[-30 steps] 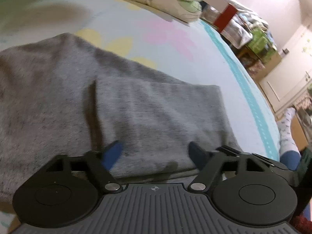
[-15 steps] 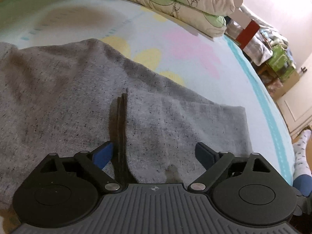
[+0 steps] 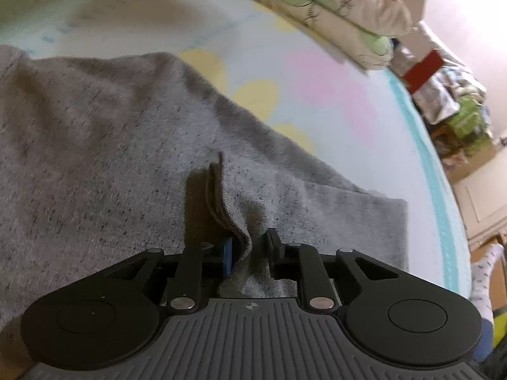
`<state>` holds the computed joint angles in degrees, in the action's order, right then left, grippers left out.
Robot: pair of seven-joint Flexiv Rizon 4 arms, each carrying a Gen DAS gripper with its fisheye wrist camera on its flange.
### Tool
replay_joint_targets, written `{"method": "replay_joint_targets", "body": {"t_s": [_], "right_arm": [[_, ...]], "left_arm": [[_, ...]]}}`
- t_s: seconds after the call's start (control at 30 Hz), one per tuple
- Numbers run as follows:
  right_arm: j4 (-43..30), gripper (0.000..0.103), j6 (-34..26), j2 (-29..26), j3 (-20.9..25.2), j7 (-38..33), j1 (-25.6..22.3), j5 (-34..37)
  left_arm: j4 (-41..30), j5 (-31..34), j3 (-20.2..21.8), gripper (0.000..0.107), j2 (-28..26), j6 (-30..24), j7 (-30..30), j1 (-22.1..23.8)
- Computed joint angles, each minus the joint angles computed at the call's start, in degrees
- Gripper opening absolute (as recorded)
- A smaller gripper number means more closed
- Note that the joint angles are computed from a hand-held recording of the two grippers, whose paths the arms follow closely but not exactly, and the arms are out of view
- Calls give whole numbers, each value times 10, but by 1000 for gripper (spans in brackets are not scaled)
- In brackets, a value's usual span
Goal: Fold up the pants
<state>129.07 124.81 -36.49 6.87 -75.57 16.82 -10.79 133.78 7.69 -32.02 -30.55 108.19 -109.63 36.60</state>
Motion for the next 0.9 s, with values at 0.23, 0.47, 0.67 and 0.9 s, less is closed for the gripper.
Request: {"method": "replay_joint_targets", "body": {"t_s": [0.23,0.47,0.67,0.9], "right_arm": [[2,41,2,3,-10,-11,20,20],[-4,41,3,20,-16,-11,33,45],[-90,25,-78,9,-55,-26,65,63],[-144,10,-173,-19,-75,11,70,46]], "left_arm": [[-19,-1,102,12,32,-22,85,-98],[11,6,-10,18,20,-17,82,23],[33,-7,68,21,73,-13,112,-58],[76,-5,23,24,80,-4,100,-3]]}}
